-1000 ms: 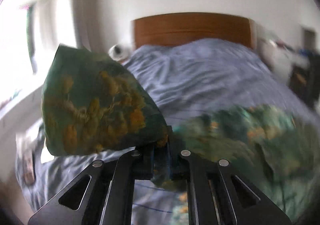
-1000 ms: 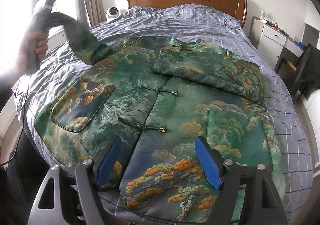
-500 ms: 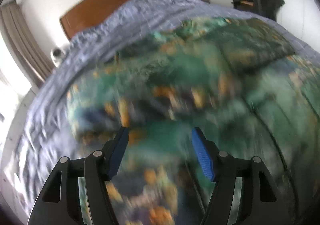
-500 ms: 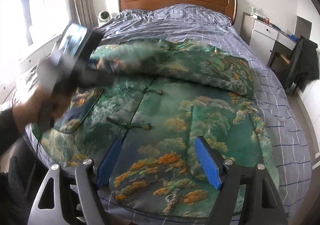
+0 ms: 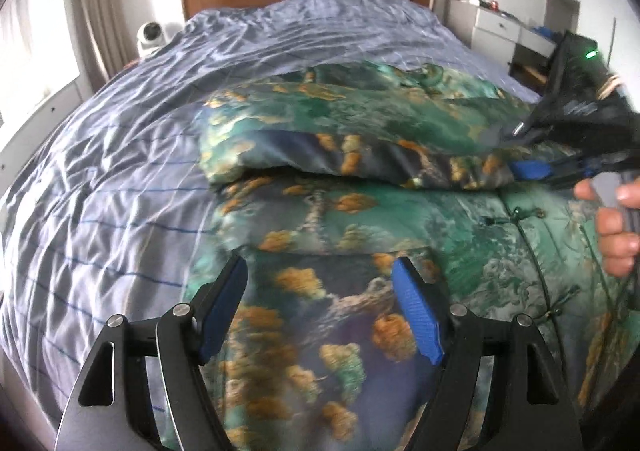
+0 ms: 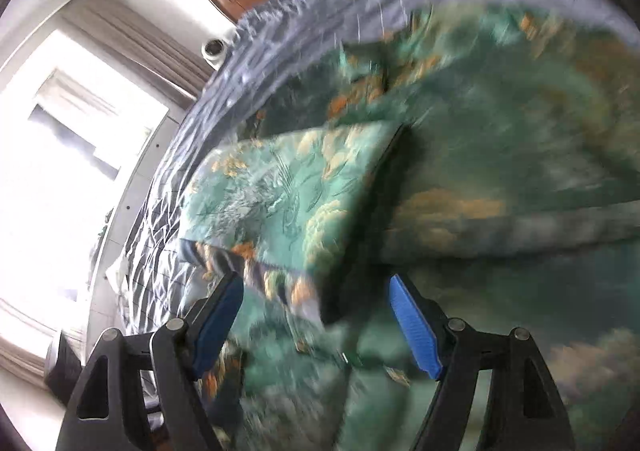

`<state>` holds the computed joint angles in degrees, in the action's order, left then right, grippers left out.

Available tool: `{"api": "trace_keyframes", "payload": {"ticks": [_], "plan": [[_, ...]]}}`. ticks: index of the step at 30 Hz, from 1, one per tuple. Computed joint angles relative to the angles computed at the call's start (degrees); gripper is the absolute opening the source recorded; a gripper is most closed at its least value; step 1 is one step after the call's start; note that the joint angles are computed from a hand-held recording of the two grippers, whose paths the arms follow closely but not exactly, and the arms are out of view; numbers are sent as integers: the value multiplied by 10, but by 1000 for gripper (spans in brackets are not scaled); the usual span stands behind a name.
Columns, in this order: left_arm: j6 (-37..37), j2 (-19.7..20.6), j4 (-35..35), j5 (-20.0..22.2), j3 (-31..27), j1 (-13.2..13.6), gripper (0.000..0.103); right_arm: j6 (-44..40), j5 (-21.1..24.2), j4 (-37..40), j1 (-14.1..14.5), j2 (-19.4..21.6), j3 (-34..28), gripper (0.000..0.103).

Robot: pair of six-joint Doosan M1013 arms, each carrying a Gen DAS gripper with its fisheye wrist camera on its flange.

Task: Fold large clothes
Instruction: 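Fold the lifted side over the body with the left tool while the right tool presses it flat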

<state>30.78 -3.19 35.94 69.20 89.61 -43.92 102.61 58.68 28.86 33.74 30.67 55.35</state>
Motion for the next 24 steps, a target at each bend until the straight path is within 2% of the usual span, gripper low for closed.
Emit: {"api": "trace_keyframes", "payload": {"ticks": [1, 2, 3, 5, 8, 9, 11, 16, 17, 18, 20, 22, 24], "plan": [[-2, -2, -5, -1, 3, 5, 77, 4, 14, -4, 2, 10, -12, 59], [-6, -3, -8, 0, 4, 9, 77, 19, 43, -34, 8, 25, -38, 28], [-9, -4, -9, -1, 6, 12, 77, 34, 66, -72, 15, 35, -60, 21], [-23, -11, -11, -6, 12, 18, 77, 27, 52, -100, 22, 33, -74, 18], [-27, -15, -18, -17, 13, 29, 77, 5, 2, -167, 30, 26, -101, 18], [-22, -15, -24, -20, 12, 35, 77, 5, 1, -175, 30, 29, -110, 18], [-12, -12, -36, -25, 7, 47, 77, 7, 23, -192, 26, 48, -151, 18], [62, 4, -93, -44, -19, 92, 77, 10, 88, -267, 35, 93, -193, 18], [86, 11, -104, -48, -29, 104, 78, 8, 96, -278, 36, 97, -191, 19], [103, 17, -110, -47, -38, 112, 78, 5, 91, -282, 35, 89, -169, 29], [147, 34, -128, -55, -63, 133, 78, 16, 84, -297, 37, 86, -156, 33], [176, 48, -144, -71, -81, 152, 78, 23, 69, -292, 35, 71, -136, 40], [202, 68, -158, -82, -102, 170, 75, 32, 48, -318, 39, 50, -114, 42]]}}
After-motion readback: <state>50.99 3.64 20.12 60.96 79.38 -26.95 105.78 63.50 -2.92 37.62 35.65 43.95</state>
